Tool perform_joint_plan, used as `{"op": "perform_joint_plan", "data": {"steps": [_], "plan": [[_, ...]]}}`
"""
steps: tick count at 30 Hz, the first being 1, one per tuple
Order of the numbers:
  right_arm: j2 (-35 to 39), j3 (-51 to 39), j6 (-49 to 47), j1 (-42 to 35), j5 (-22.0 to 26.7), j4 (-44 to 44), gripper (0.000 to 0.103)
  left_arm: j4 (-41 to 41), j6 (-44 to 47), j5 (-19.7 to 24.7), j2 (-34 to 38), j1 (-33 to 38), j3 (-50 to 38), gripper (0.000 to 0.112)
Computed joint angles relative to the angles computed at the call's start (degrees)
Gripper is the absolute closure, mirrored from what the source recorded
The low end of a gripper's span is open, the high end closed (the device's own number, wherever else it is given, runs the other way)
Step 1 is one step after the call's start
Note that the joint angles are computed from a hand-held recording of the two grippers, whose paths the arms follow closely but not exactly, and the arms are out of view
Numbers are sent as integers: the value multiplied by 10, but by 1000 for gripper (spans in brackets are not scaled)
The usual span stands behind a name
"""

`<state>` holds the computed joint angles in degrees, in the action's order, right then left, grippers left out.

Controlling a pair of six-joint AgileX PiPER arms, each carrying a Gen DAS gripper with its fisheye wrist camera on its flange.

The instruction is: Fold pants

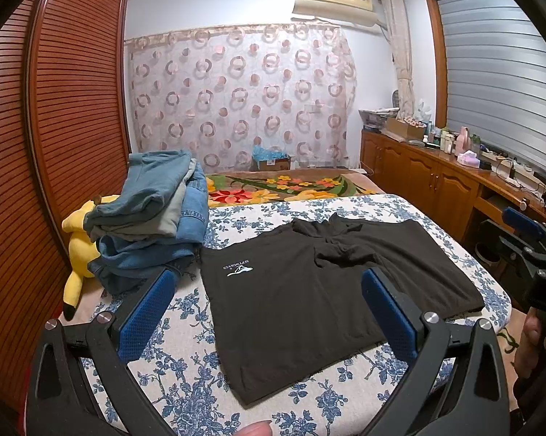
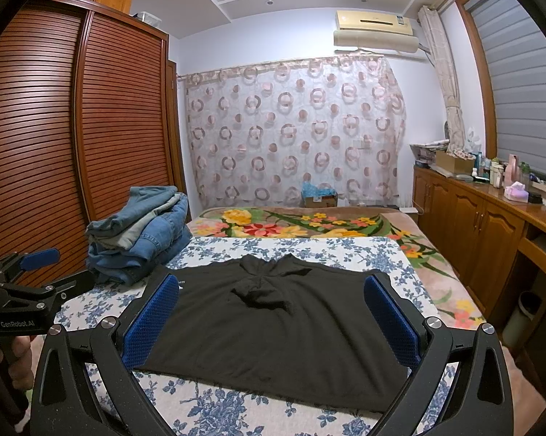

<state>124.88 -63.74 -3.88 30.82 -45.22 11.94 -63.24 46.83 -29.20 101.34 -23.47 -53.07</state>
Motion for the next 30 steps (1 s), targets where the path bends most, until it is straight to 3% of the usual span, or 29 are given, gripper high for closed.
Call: {"op": "perform_joint_plan", "data": {"steps": [30], "plan": [[3,0,1,3,-6,2,1,-18,15,4,-3,-7,-2,9]]}}
